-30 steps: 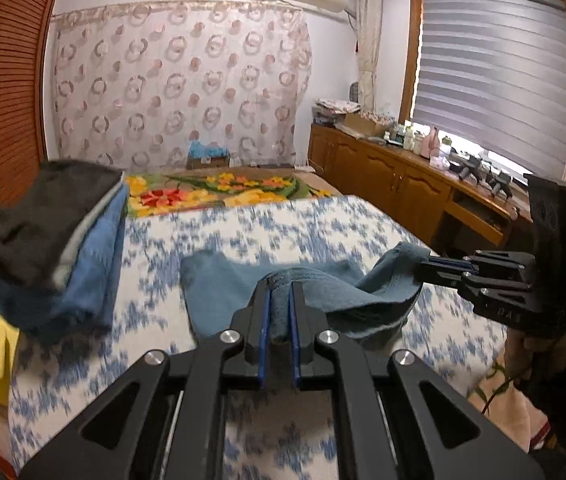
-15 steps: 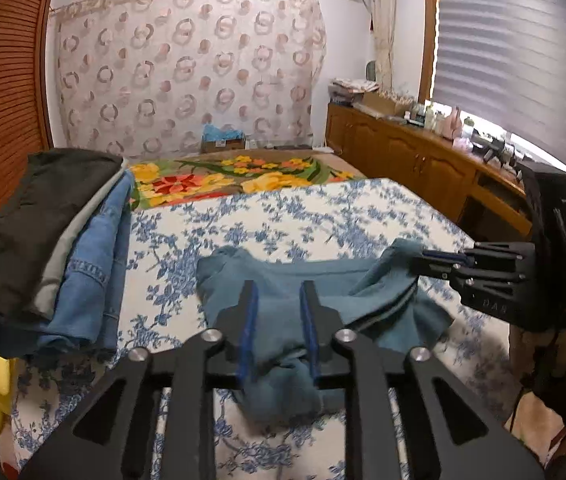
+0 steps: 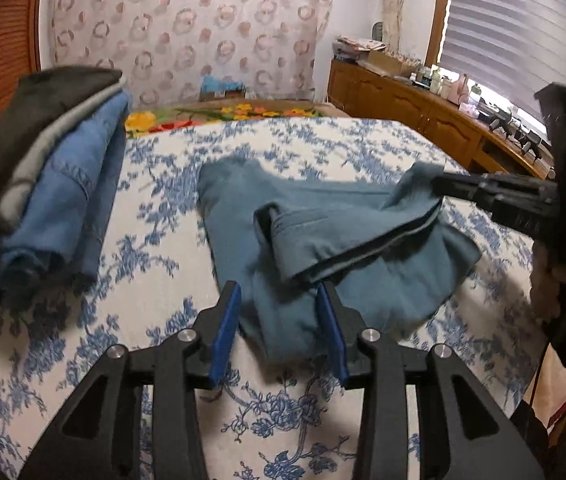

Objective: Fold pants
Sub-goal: 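Open both grippers and release the folded shorts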

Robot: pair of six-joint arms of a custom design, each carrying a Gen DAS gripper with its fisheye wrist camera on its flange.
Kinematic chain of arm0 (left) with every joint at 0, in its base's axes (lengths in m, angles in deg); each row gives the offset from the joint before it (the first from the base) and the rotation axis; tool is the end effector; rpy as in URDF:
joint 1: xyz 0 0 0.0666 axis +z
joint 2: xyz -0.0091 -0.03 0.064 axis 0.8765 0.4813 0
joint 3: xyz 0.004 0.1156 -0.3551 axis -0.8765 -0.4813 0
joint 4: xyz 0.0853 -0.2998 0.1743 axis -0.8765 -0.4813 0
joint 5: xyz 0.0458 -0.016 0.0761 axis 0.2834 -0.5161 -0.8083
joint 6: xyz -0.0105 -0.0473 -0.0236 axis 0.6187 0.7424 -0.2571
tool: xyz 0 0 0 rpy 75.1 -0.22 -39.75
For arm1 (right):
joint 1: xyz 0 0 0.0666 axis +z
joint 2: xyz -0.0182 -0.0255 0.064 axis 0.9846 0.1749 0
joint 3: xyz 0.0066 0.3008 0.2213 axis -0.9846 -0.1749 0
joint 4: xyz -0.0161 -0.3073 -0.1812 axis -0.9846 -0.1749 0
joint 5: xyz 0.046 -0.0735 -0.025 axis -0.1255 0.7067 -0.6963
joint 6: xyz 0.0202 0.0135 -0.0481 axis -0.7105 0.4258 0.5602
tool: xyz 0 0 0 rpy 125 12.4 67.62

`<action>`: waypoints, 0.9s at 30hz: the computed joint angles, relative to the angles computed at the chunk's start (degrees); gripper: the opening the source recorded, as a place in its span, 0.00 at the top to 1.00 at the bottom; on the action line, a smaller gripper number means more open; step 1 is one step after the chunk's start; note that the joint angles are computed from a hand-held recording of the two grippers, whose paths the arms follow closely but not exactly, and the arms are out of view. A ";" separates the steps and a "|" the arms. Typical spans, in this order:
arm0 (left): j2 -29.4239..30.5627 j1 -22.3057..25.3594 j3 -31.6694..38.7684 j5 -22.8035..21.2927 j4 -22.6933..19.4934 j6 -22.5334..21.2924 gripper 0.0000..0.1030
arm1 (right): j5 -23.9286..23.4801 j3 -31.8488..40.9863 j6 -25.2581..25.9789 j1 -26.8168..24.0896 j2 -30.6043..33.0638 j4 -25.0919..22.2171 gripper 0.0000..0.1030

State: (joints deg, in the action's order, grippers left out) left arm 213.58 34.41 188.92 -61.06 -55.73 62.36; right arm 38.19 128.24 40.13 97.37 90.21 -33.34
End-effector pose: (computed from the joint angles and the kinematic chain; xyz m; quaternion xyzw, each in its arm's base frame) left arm 0.6488 -0.3305 0.3264 0.1816 0.9032 -0.1311 0.3660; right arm 0.6433 0.2020 0.3945 -0.1238 0.9022 0.0739 0.4066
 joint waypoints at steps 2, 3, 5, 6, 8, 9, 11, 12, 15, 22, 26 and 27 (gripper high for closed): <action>0.09 0.03 -0.27 0.23 -0.36 0.24 0.63 | -0.03 -0.02 -0.13 -0.03 -0.22 0.15 0.80; 0.28 0.06 0.07 0.29 -0.81 0.27 0.63 | -0.44 -0.36 -0.30 -0.15 -0.55 0.46 0.77; 0.97 0.08 0.87 0.23 -1.98 0.28 0.63 | -0.48 -1.39 -0.48 -0.28 -1.37 0.86 0.69; 1.29 0.15 1.24 0.33 -2.29 0.24 0.63 | -0.34 -2.02 -0.44 -0.28 -1.89 0.75 0.69; 1.28 0.28 0.95 0.90 -2.01 0.46 0.62 | -0.62 -3.72 -0.27 -0.41 -3.01 0.99 0.68; 1.23 0.31 0.83 1.09 -1.96 0.63 0.62 | -0.56 -4.97 -0.25 -0.34 -3.84 1.23 0.67; 1.24 0.42 0.71 1.70 -1.93 0.99 0.61 | -0.65 -7.31 -0.17 -0.33 -5.24 1.77 0.66; 1.05 0.49 0.26 1.92 -1.53 1.09 0.61 | -0.64 -8.46 -0.16 -0.34 -5.88 1.68 0.65; 0.86 0.54 -0.22 1.84 -1.21 0.86 0.60 | -0.34 -10.93 0.05 -0.22 -6.99 1.07 0.63; 0.60 0.56 -0.65 1.99 -0.76 0.88 0.59 | 0.03 -12.45 1.55 0.04 -6.45 -0.56 0.62; 0.36 0.57 -1.12 2.07 -0.32 0.73 0.59 | -0.01 -11.78 2.25 0.26 -5.41 -1.98 0.62; 0.44 0.52 -0.95 1.92 -0.38 0.65 0.59 | 0.32 -12.13 2.38 0.35 -5.49 -1.60 0.62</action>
